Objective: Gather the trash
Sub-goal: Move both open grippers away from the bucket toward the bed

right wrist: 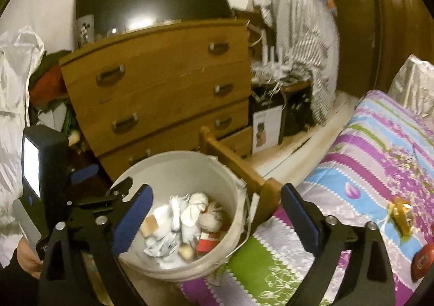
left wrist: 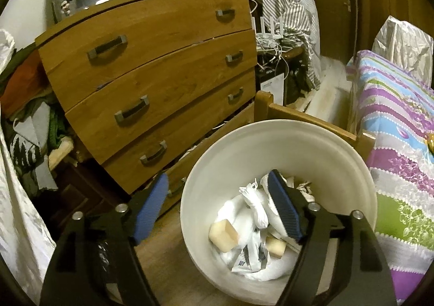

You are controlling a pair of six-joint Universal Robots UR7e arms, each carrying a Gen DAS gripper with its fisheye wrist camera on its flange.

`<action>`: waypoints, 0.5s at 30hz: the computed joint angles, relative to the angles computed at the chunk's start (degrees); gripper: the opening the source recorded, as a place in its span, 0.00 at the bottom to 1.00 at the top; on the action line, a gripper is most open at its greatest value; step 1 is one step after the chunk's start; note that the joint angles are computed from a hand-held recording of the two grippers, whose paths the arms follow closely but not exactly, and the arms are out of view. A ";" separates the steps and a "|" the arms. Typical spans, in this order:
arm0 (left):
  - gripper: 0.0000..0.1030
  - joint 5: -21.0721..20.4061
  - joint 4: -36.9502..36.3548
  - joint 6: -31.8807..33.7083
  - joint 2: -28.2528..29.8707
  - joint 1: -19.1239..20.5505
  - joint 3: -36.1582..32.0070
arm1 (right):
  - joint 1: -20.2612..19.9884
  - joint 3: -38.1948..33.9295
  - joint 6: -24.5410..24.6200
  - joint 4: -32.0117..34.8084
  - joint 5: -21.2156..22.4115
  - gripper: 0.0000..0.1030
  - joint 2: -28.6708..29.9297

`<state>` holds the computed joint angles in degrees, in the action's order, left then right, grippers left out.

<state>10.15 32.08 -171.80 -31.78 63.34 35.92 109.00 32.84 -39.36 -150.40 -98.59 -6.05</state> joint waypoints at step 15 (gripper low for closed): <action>0.93 0.90 -43.50 26.47 -14.34 -5.50 29.87 | -3.11 30.84 -0.84 -31.27 3.02 0.95 -15.16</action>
